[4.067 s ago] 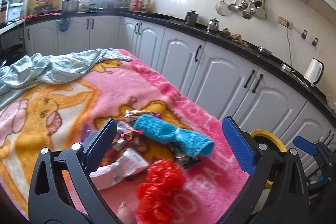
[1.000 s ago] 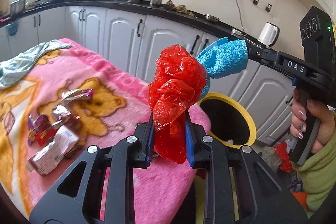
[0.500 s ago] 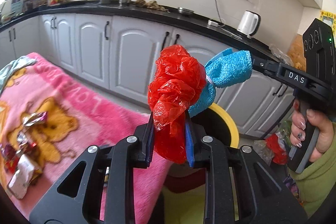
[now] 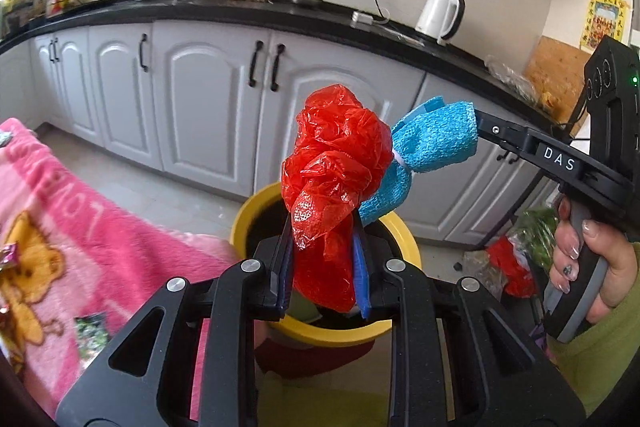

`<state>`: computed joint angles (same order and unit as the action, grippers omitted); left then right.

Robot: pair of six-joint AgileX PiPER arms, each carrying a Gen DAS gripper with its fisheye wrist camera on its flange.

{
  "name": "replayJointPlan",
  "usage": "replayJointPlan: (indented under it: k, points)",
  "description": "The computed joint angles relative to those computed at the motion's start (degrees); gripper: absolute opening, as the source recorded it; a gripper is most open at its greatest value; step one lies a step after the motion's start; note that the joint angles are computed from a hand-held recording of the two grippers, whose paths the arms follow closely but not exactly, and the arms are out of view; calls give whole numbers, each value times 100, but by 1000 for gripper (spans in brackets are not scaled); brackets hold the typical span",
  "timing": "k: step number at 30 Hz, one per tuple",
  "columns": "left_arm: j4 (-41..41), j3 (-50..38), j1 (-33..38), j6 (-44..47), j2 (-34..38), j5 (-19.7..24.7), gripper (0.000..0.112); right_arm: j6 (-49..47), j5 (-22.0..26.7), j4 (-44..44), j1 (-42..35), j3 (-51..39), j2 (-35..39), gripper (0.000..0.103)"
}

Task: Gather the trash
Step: 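Carry the red mesh bag with the left tool while the right tool carries the blue cloth to the bin, then open both tools over the bin to drop the mesh bag and cloth, then move both tools back over the blanket toward the carton and snack bag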

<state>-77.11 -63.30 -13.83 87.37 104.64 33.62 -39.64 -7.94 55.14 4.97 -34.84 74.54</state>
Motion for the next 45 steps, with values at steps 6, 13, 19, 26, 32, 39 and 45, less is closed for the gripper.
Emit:
replayJointPlan:
  k: [6, 13, 19, 26, 32, 39, 45]
  points:
    - [238, -323, -354, -333, 410, -259, 19, 1617, -33, -1604, -268, 49, 327, 3]
    - [348, -493, -540, -523, 749, -575, 38, 3134, -112, -3091, -543, 39, 752, 21]
    - [34, -276, -494, -133, 650, -768, 58, 2776, -261, -2605, -445, 80, 857, 44]
    - [-347, -21, -98, 30, 380, -717, 90, 1551, -503, -1214, 18, 166, 593, 67]
    - [-750, 299, 374, 353, 17, -706, 92, 167, -829, 297, 640, 128, 413, 78]
    - [-1024, 610, 979, 729, -325, -516, 92, -1080, -1337, 1635, 1542, -65, 417, 83]
    - [-1171, 877, 1643, 1039, -590, -225, 92, -1652, -1796, 2290, 2257, -308, 563, 86]
